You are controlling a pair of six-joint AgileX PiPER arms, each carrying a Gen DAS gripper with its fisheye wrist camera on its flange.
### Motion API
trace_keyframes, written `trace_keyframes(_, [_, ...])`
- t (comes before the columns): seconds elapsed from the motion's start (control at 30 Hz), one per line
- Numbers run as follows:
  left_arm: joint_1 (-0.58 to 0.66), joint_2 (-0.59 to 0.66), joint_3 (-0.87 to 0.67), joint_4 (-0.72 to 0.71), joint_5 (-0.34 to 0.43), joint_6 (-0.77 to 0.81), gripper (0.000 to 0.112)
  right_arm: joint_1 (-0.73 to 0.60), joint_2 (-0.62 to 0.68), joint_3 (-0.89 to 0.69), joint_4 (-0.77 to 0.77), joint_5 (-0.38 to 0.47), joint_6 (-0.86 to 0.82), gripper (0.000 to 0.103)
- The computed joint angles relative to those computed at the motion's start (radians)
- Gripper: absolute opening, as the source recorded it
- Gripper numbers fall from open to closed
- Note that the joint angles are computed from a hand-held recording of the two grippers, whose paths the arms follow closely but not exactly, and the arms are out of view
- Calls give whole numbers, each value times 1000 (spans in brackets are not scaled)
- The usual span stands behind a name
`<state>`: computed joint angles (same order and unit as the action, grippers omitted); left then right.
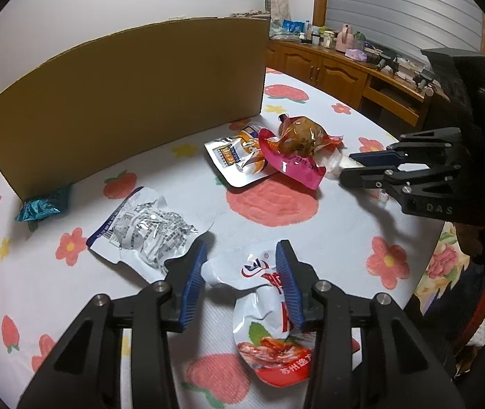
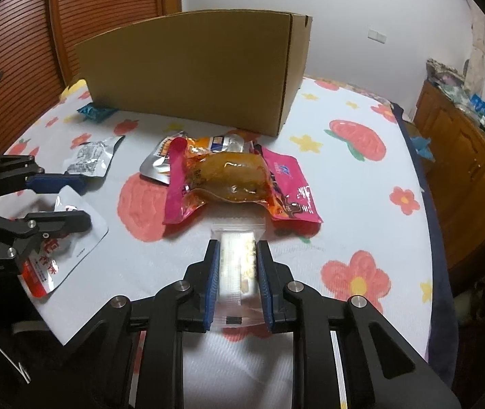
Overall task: Organize snacks
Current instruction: 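Grasp the clear biscuit bar with the right tool while the left tool grasps the white pouch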
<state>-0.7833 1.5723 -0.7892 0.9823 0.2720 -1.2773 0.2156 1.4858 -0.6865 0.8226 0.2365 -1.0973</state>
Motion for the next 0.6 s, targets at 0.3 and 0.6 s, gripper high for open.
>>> trace_keyframes(0.3, [-9, -43, -17, -184, 28, 158, 57, 1, -48, 48, 130, -6, -110, 19])
trace_keyframes(0.6, [-104, -101, 19, -135, 143, 41, 62, 9, -151, 103, 112, 9, -76, 19])
